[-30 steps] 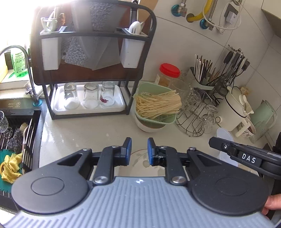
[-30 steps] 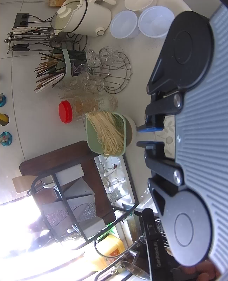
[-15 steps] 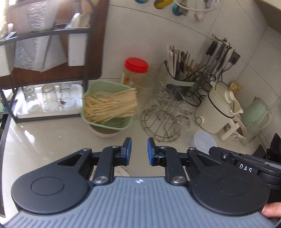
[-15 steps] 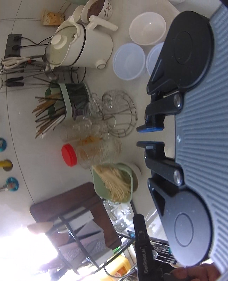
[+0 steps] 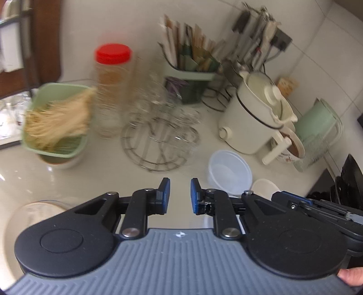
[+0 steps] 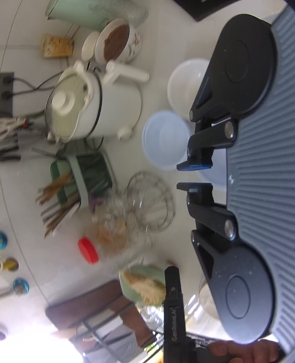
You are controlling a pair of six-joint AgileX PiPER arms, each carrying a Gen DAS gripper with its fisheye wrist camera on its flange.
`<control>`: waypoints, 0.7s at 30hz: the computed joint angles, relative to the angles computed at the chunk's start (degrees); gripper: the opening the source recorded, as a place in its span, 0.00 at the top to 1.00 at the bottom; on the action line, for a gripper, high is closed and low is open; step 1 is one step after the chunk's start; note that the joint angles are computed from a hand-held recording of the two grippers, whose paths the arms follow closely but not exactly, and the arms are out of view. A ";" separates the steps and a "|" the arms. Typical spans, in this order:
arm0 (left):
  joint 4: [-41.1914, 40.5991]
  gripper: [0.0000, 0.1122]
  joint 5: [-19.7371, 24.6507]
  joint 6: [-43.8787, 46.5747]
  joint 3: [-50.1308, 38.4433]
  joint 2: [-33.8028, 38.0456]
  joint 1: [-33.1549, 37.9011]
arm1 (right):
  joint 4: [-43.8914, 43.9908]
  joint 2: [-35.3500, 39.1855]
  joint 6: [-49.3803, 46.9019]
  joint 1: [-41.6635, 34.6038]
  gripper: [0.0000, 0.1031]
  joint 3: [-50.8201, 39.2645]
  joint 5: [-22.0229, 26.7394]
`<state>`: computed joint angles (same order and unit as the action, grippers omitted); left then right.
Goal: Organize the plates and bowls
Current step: 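Move both grippers toward the translucent plastic bowls, then close both grippers on the rim of a translucent plastic bowl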
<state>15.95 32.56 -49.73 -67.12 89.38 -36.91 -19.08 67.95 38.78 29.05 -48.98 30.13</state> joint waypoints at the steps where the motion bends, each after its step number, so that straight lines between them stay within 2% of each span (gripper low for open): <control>1: -0.61 0.81 -0.19 0.41 -1.19 1.75 -0.41 | 2.25 -0.30 -2.77 -2.07 0.86 0.59 -0.35; 5: -5.68 0.72 0.10 5.09 -5.85 8.47 -1.22 | 11.63 0.35 -13.89 -9.51 0.86 2.07 -0.87; 7: -10.51 0.60 -1.42 10.82 -6.94 11.27 -0.82 | 15.63 0.93 -18.07 -12.33 0.75 3.13 -1.20; 8: -13.94 0.57 -1.64 14.70 -7.67 12.95 -0.40 | 18.76 1.25 -21.29 -13.99 0.73 3.73 -1.48; 14: -17.02 0.57 1.63 18.88 -12.57 20.21 -1.04 | 33.89 4.54 -35.57 -20.73 0.73 6.65 -2.17; 21: -17.93 0.59 2.65 18.37 -13.72 24.38 -1.59 | 42.13 10.76 -45.31 -23.33 0.73 7.69 -5.26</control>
